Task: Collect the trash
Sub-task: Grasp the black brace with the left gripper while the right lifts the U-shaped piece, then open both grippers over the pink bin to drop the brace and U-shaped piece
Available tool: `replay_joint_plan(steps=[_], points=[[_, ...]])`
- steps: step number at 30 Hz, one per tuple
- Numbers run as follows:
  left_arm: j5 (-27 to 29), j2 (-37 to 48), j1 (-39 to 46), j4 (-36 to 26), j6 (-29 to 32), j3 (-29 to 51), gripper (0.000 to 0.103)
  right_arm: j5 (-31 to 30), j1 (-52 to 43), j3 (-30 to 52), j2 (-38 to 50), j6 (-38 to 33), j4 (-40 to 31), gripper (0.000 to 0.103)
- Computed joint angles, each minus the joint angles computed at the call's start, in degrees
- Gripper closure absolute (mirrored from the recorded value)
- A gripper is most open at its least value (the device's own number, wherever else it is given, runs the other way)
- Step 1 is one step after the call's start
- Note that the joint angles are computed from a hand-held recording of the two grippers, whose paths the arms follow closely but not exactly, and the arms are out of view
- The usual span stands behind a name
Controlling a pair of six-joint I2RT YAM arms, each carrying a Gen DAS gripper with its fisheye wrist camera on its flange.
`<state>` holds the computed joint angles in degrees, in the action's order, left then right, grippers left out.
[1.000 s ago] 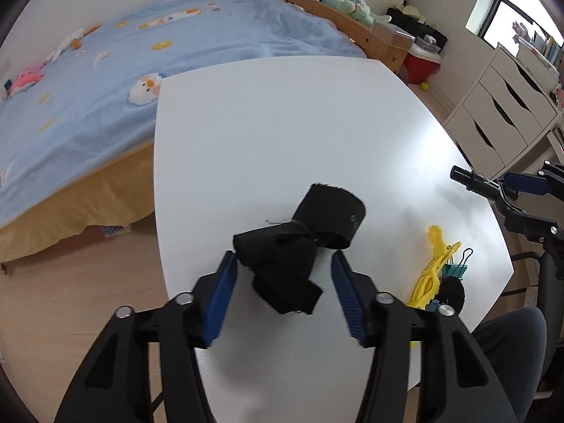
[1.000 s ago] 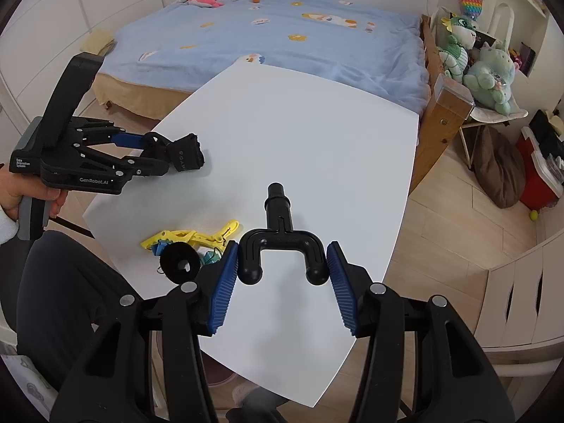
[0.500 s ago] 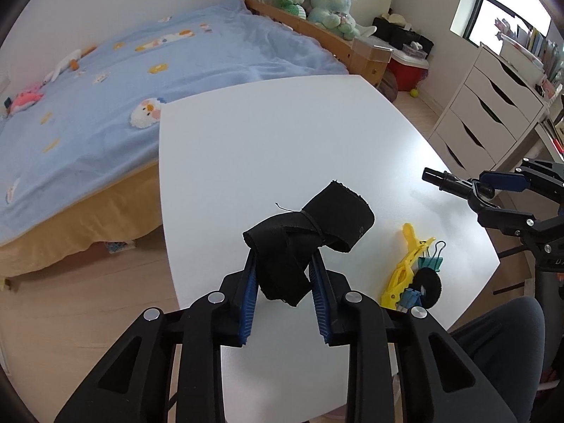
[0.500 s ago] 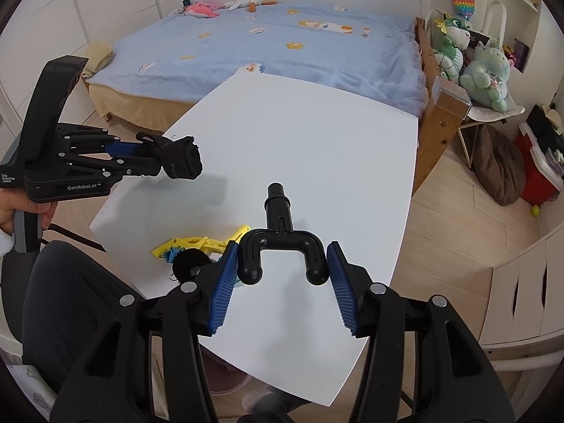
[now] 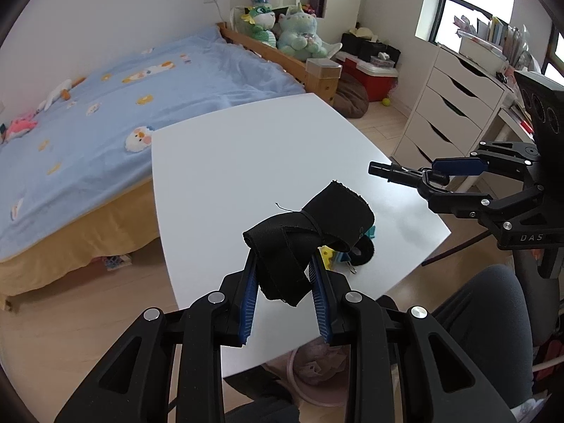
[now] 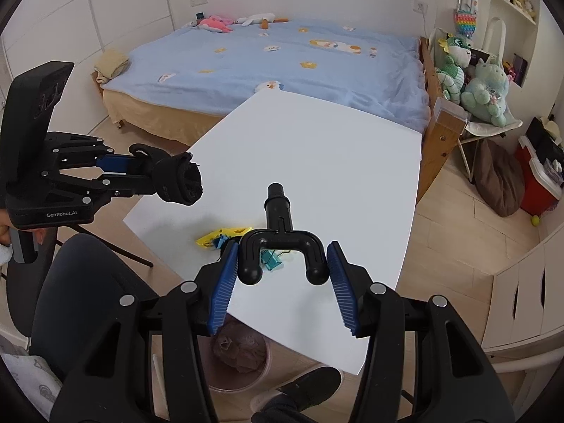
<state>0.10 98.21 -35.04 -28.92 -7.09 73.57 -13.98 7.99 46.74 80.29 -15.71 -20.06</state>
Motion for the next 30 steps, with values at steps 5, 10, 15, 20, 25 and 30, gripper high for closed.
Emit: replay_joint_plan(steps=[5, 10, 15, 20, 25, 30], points=[[0.09, -4.68, -1.92, 1.59, -1.22, -4.44, 0.075, 0.07, 0.85, -4.22, -6.28, 0.74, -0.81, 0.052], [-0.58, -8.83, -4.58, 2.27, -2.00, -8.50, 0.075, -0.49, 1.65, -8.75, -14.03, 2.18, -2.44, 0.052], [-1.19, -12.00, -6.89, 2.56, -2.83, -12.10, 0.075, 0.37, 3.93, -12.80, -21.97, 3.99, -5.22, 0.052], [-1.23, -13.77, -9.26, 2.73, -3.84, -14.91, 0.075, 0.45, 5.30, -16.07, -28.48, 6.16, -8.28, 0.052], [-1.09, -14.61, -12.03, 3.07, -4.99, -17.89, 0.075, 0.00, 5.57, -18.33, -33.63, 7.63, -11.33, 0.052], [-0.44, -14.63, -13.84, 3.61, -6.04, -19.84, 0.075, -0.08, 5.58, -19.36, -36.24, 7.86, -13.41, 0.052]])
